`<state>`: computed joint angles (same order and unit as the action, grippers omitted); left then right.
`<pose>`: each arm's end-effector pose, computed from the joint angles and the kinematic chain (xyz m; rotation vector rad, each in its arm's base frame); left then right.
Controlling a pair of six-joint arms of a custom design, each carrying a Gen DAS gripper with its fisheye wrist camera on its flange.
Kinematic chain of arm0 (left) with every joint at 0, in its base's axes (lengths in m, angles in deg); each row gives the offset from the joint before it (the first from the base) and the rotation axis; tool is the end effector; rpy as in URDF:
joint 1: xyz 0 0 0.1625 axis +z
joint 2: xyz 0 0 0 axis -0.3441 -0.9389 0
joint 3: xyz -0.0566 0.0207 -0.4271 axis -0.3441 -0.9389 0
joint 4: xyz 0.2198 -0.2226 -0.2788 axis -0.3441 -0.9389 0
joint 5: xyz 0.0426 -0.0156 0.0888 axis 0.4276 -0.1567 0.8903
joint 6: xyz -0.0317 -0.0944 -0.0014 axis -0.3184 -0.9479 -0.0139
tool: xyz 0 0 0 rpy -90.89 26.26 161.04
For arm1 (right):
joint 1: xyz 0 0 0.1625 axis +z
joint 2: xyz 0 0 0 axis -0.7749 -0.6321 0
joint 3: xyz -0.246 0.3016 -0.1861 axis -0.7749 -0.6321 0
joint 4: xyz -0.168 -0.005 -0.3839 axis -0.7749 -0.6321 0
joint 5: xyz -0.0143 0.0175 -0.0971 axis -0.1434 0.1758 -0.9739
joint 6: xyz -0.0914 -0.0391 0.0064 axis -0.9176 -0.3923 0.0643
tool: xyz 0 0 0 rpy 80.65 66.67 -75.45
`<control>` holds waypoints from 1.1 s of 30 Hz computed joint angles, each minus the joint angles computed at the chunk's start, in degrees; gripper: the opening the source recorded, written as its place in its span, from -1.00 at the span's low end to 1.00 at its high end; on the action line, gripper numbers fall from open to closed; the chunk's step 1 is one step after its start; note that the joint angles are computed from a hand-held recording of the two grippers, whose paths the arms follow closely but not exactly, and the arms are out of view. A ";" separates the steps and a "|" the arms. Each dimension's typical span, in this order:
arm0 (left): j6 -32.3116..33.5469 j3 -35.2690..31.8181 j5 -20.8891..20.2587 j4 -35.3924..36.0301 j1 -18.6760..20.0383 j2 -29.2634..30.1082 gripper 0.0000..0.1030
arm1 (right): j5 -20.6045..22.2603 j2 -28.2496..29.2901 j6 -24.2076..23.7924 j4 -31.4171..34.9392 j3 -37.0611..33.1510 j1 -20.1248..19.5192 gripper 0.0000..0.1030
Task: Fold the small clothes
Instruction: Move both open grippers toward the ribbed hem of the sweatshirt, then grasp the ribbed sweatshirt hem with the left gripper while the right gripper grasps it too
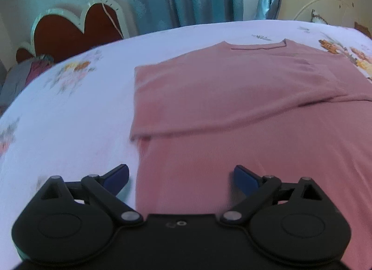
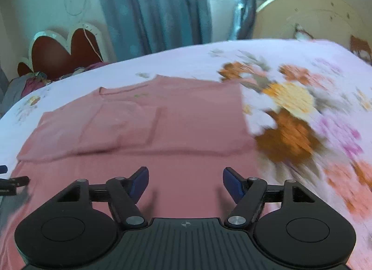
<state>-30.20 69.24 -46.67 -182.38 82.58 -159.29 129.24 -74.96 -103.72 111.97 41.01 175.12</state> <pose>-0.0482 -0.5333 0.2885 0.7575 2.1871 -0.6424 0.3317 -0.3953 0.1357 -0.0203 -2.2934 1.0144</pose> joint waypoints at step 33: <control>-19.13 8.99 -45.83 29.08 17.94 -31.02 -0.09 | -27.56 -27.64 25.70 -7.92 33.56 2.96 -0.55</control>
